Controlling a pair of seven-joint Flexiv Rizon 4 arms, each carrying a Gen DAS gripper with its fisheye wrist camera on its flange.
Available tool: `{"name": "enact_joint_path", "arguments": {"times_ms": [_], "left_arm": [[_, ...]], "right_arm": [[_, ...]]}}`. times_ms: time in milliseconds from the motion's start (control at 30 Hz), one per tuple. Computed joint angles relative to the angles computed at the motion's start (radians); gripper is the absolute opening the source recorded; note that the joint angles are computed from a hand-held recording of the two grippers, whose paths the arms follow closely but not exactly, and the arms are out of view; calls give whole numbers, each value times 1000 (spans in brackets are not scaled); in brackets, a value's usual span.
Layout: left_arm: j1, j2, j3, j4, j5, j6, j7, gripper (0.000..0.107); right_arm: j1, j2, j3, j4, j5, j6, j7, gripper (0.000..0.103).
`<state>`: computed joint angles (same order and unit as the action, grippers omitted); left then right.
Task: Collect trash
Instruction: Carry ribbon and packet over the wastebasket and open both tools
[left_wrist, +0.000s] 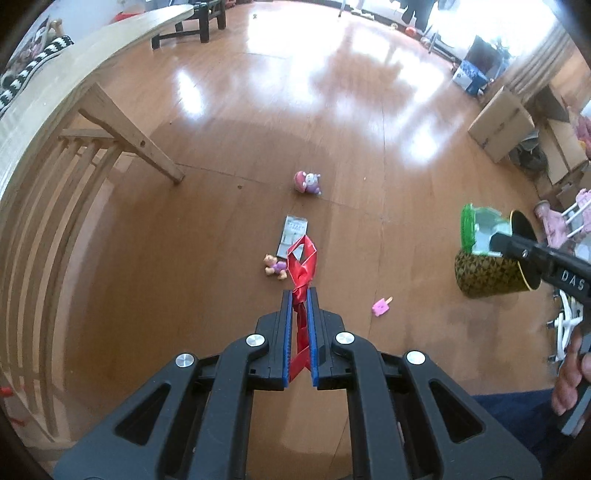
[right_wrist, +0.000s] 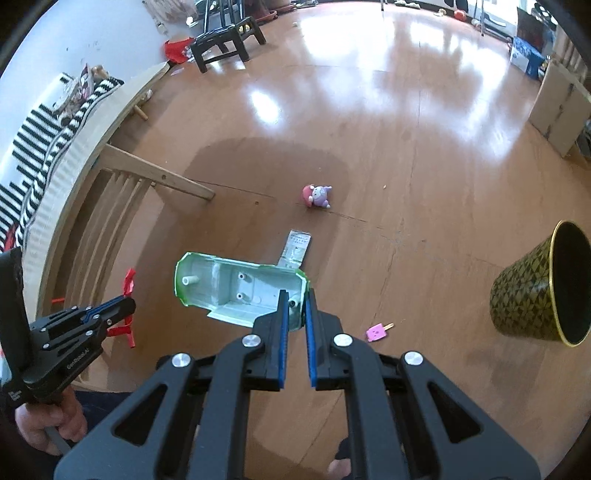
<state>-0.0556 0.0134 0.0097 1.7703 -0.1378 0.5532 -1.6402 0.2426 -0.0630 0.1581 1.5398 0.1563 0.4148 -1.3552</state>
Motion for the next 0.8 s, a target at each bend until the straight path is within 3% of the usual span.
{"name": "enact_joint_path", "arguments": {"times_ms": [433,600,800], "left_arm": [[-13,-53,-19,-49,6,-9,-14,7],[-52,-154,-58,-169,15,-12,-25,7],[-159,-365,-126,-434,-14,-26,-61,7]], "right_arm": [[-25,-6,-18,9,17,10,-6,9],[-82,-1,-56,4,33,22,22,9],[-206,-16,-138,-25,13,41,77,9]]}}
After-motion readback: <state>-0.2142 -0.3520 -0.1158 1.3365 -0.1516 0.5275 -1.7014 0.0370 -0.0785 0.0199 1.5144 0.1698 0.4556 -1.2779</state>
